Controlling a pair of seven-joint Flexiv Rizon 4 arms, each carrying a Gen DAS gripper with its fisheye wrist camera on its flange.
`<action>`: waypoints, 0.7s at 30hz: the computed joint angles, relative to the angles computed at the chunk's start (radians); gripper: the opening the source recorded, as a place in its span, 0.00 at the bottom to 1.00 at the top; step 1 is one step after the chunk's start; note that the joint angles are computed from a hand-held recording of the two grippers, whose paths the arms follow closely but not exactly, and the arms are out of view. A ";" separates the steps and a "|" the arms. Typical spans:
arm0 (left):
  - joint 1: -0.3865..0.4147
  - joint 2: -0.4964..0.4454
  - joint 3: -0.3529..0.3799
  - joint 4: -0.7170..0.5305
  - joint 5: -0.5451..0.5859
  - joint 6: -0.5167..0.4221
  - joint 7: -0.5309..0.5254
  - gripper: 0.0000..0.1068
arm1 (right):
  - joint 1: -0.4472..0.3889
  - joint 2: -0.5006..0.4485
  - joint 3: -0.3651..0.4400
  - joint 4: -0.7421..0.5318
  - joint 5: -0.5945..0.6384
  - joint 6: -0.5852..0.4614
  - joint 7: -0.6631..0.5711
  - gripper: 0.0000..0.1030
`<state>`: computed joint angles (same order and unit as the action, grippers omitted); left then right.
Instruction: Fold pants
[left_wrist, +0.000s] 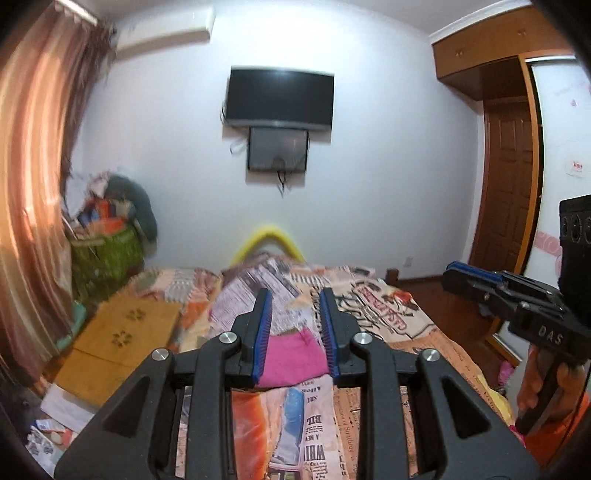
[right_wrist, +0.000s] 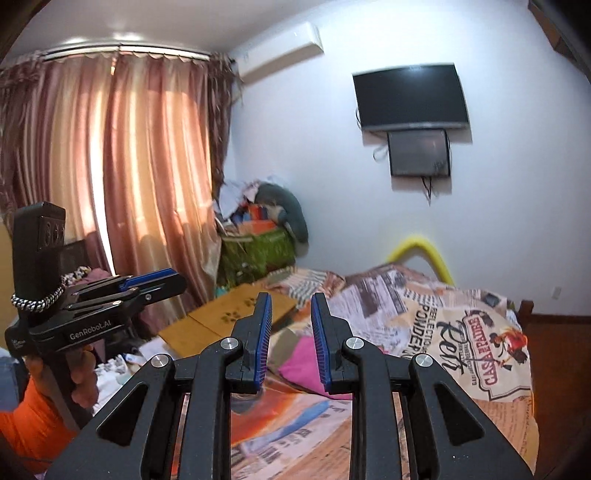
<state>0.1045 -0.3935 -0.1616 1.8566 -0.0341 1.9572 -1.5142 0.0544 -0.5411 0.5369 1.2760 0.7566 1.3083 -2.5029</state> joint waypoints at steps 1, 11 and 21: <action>-0.058 0.014 0.053 0.027 -0.031 0.041 0.021 0.28 | -0.016 0.014 0.024 0.021 0.027 0.021 -0.031 0.26; -0.176 0.061 0.137 0.162 -0.108 0.199 0.058 0.73 | -0.065 0.050 0.125 0.113 0.128 0.210 -0.145 0.74; -0.194 0.068 0.141 0.206 -0.142 0.269 0.071 0.96 | -0.099 0.047 0.209 0.169 0.030 0.348 -0.099 1.00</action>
